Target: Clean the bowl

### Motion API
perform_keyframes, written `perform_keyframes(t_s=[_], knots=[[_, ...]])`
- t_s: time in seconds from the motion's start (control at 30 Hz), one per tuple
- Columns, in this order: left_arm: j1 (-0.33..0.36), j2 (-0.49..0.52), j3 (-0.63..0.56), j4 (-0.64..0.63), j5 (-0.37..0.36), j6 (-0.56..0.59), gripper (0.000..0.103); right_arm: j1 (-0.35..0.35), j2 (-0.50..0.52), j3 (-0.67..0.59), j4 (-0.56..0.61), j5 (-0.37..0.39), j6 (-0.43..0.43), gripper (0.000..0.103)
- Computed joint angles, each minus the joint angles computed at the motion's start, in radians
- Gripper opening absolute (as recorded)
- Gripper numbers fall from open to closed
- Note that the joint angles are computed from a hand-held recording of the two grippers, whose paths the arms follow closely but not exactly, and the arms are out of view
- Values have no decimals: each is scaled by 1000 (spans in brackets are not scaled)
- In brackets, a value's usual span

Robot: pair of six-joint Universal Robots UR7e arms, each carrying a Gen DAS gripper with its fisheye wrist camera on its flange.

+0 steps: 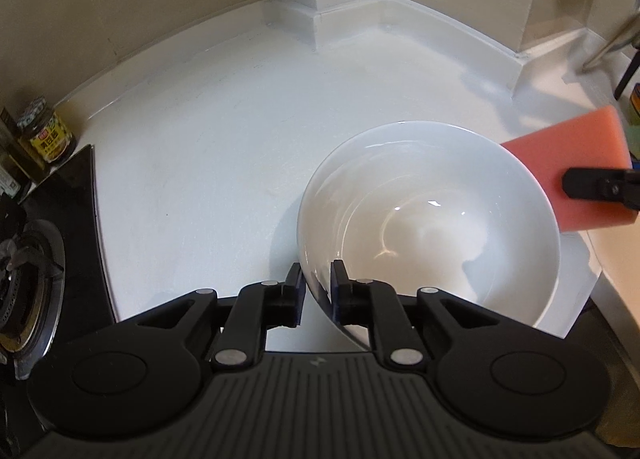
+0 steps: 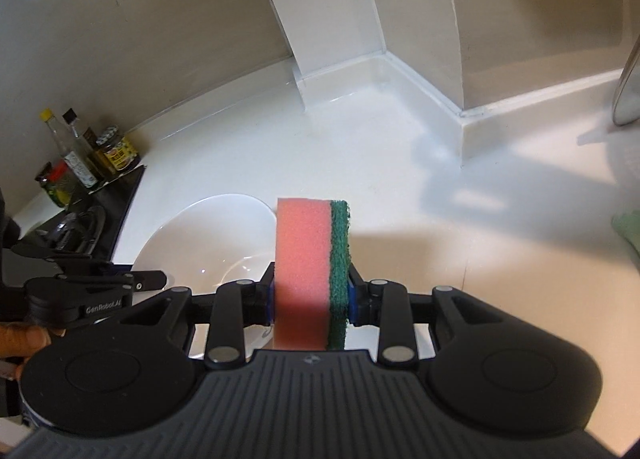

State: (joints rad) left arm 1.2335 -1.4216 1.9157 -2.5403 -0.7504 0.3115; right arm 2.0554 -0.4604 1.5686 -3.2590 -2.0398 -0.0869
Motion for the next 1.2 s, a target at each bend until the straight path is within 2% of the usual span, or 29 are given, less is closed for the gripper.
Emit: perform_keyframes(t_s=[0.17,0.33,0.43,0.7,0.83,1.03,1.2], knots=[[5,-3,9,-37,-19,38,13,26,16,-6,24,-74,-4,27],[7,-2,13,-56,-28,99,13,31,8,20,20,-84,7,27],[8,-3,13,-62,-34,127,13,29,7,6,39,-83,-19,27],[11,-4,27,-97,-41,158,13,8,46,-132,166,-45,-125,27],[13,4,16,-87,-45,167,12,1,39,-145,207,-23,-159,27],[43,38,-71,-3,-126,189,10,-6,-17,-74,223,3,-140,27],[53,56,-110,37,-156,257,10,-22,-43,-55,246,37,-116,27]])
